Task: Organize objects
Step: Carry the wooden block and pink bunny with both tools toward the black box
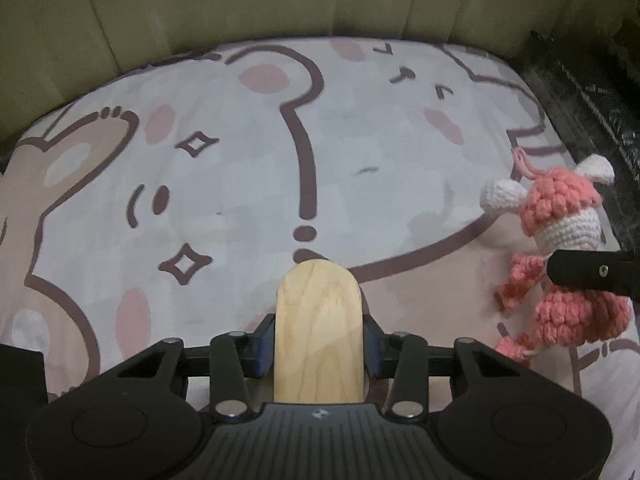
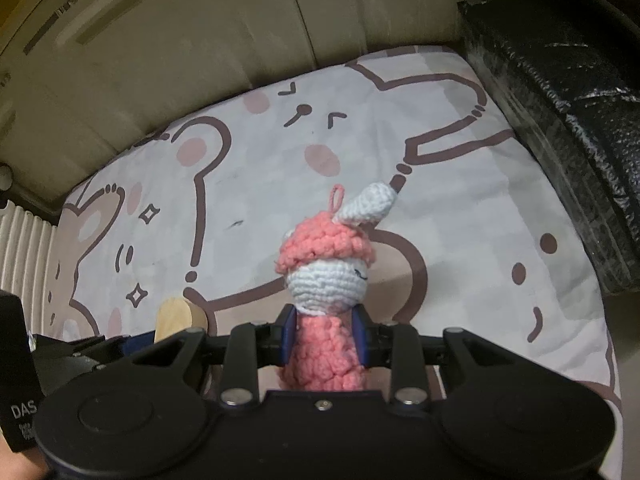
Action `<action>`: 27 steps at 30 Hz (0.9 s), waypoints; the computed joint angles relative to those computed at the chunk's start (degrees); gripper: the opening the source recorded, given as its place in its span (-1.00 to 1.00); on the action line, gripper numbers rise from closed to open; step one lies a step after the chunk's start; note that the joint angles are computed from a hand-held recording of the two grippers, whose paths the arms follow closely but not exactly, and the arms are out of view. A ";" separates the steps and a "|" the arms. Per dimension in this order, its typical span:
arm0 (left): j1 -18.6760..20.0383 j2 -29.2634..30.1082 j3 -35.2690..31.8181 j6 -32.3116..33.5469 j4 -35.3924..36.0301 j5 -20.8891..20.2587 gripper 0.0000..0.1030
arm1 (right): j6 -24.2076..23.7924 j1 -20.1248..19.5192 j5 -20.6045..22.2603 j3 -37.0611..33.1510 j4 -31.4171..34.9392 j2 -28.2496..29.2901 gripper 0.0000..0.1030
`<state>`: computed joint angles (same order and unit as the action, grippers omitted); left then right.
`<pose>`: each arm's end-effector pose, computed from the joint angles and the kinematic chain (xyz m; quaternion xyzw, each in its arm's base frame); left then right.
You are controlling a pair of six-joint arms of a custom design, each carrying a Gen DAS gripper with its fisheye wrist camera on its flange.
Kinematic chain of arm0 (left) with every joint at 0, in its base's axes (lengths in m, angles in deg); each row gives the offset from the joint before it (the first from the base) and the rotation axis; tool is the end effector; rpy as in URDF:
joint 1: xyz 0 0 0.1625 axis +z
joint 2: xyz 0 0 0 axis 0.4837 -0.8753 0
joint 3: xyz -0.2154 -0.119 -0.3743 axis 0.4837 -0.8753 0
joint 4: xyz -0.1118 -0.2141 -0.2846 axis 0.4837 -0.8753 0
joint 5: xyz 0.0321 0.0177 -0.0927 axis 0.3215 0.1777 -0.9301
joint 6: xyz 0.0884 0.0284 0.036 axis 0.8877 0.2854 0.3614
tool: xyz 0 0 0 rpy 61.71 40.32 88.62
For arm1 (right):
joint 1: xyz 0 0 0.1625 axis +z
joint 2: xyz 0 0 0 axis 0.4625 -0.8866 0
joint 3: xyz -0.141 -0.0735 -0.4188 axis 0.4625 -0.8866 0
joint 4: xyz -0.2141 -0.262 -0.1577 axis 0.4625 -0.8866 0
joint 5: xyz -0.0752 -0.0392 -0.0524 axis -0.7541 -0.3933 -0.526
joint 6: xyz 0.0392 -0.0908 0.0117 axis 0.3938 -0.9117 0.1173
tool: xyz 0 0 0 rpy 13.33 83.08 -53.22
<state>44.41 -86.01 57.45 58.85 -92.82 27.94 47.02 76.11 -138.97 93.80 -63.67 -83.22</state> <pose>-0.0469 -0.8367 0.1682 0.1966 0.9209 -0.0974 0.3222 0.2623 -0.7920 0.0252 -0.0889 -0.9183 0.2575 0.2872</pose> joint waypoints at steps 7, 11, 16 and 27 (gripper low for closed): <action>-0.81 -2.86 2.72 -0.64 -4.64 -1.16 -0.14 | -1.21 1.24 -0.69 0.57 -3.11 -0.33 -0.41; -1.32 -4.72 4.50 -0.48 -6.99 -1.68 -0.14 | -2.81 2.24 -0.61 0.48 -4.98 -0.16 -0.41; -1.97 -7.14 6.86 0.15 -9.72 -1.45 -0.14 | -4.75 3.55 0.03 0.12 -7.01 0.12 -0.41; -2.24 -11.97 10.63 0.15 -12.98 -0.57 -0.14 | -8.38 6.40 1.34 -3.72 -7.48 2.56 -0.41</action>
